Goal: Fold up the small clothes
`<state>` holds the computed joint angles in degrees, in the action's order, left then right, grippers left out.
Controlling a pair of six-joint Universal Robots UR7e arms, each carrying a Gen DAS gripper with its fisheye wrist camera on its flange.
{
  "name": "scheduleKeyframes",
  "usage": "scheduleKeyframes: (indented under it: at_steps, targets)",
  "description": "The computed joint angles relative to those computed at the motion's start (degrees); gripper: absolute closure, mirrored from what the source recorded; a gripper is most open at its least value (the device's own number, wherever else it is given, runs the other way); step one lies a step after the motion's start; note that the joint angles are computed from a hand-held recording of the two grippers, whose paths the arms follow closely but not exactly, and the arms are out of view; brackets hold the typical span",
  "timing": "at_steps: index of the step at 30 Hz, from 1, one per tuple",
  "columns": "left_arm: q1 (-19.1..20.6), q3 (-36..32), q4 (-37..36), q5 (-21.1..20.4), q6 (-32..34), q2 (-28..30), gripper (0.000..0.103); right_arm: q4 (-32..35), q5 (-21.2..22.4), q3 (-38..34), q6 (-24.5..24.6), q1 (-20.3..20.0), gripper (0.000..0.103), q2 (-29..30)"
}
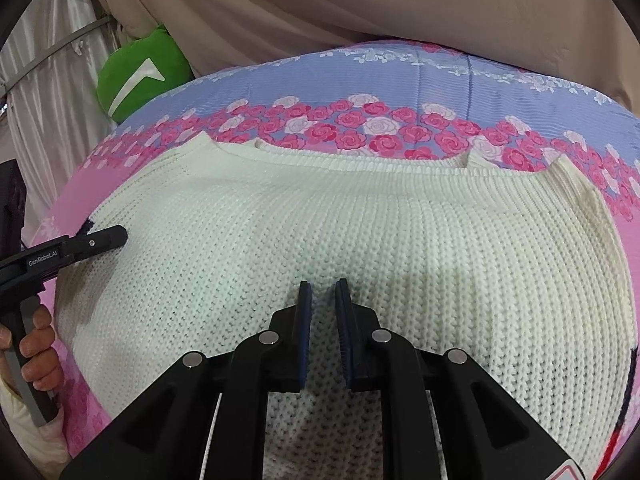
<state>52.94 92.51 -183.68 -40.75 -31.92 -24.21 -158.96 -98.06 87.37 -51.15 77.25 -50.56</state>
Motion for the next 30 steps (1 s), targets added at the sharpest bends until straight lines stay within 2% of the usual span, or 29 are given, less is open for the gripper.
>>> scheduleKeyframes:
  at_steps: [2,10,15,16,18,23,26,30]
  targets:
    - [-0.64,0.14,-0.96,0.03,0.87,-0.31,0.076,0.52,0.59,-0.09,-0.05,-0.25,0.089,-0.17]
    - [-4.35,-4.40,-0.26,3.83,5.62,2.34,0.081,1.51,2.14,0.18,0.15,-0.77,0.089,-0.72]
    - [-6.51,-10.33,0.93,3.22,9.50,5.39,0.082,7.61,6.09,-0.91,3.90,-2.05,0.087,-2.78]
    - [-6.97,-12.05,1.52,3.09,10.44,6.30,0.082,7.75,7.12,-0.68,4.45,-2.48,0.087,-3.59]
    - [-7.91,-16.33,3.45,2.72,12.79,8.62,0.083,6.09,8.85,0.46,5.20,-3.56,0.079,-5.59]
    - [-8.86,-29.07,11.67,-0.61,16.09,15.92,0.083,3.35,11.19,2.42,7.17,-7.44,0.076,-10.63]
    - [-8.55,-37.64,18.54,-3.37,15.61,21.03,0.084,2.37,11.65,3.63,8.34,-10.05,0.076,-13.38]
    - [-8.25,-49.47,29.47,-4.38,13.84,28.19,0.084,2.56,12.57,4.89,8.87,-13.00,0.074,-15.87]
